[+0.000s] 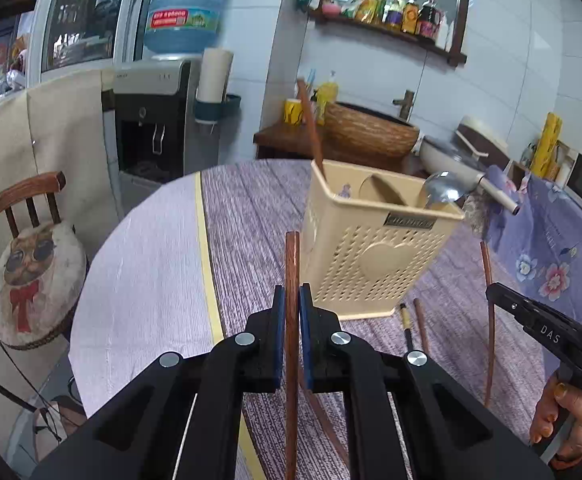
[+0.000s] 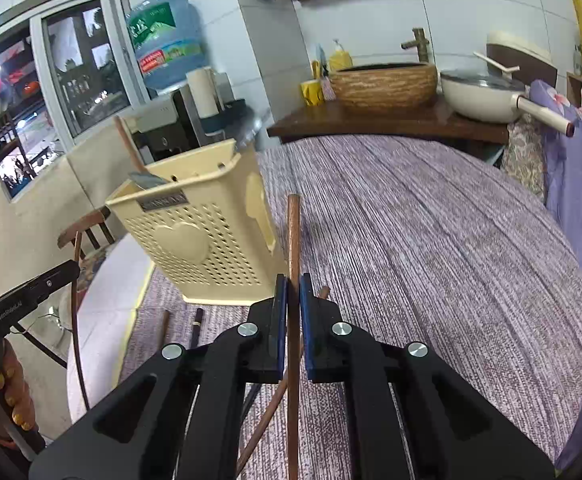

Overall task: Organize utensils
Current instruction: 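Lift both chopsticks up toward the cream holder, then lower both chopsticks tip-first into the holder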

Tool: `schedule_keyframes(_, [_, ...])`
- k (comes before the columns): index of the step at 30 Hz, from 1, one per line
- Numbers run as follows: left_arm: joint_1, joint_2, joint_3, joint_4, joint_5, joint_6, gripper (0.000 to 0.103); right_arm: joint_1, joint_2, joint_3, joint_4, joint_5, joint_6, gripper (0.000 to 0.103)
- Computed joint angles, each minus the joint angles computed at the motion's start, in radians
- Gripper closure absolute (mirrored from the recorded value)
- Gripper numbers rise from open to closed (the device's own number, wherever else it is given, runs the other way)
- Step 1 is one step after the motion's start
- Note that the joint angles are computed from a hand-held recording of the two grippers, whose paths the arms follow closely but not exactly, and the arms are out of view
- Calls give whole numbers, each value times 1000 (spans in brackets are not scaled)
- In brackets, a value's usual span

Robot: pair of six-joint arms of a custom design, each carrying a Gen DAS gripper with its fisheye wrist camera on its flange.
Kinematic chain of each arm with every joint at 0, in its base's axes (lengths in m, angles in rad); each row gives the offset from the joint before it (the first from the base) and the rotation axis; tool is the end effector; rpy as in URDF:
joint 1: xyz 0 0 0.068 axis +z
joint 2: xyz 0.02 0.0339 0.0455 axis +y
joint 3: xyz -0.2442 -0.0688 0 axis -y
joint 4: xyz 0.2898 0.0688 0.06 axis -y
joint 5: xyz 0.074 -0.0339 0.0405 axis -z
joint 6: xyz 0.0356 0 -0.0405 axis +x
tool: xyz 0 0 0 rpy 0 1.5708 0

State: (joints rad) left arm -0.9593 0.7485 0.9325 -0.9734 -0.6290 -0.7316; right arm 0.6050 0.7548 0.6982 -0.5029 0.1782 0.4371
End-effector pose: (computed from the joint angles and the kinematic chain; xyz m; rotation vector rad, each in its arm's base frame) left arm 0.1247 -0.1414 0.3187 -0.0423 2.1889 -0.2005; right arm 0.1905 0.1241 0.2664 -0.0742 2.1490 0.4255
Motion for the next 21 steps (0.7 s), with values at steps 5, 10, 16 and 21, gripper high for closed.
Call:
schedule_keyframes(5, [-69,-35,41,-34,-55,-3,95,32,-131,-6,-53,13,-28,95])
schedule_keyframes(10, [-139,-74,69,-76,-100,-14,95,31,-230,7,-104,-34,-41,95])
schedule_keyframes(16, [-222,-85,100,-129,-169,-34,95,46,-268,18,-134,-42,-53,95])
schedule_keyframes(21, [-262,-92,108,-164,-208,-58,95,69,-271,20,-136,-29,-55,95])
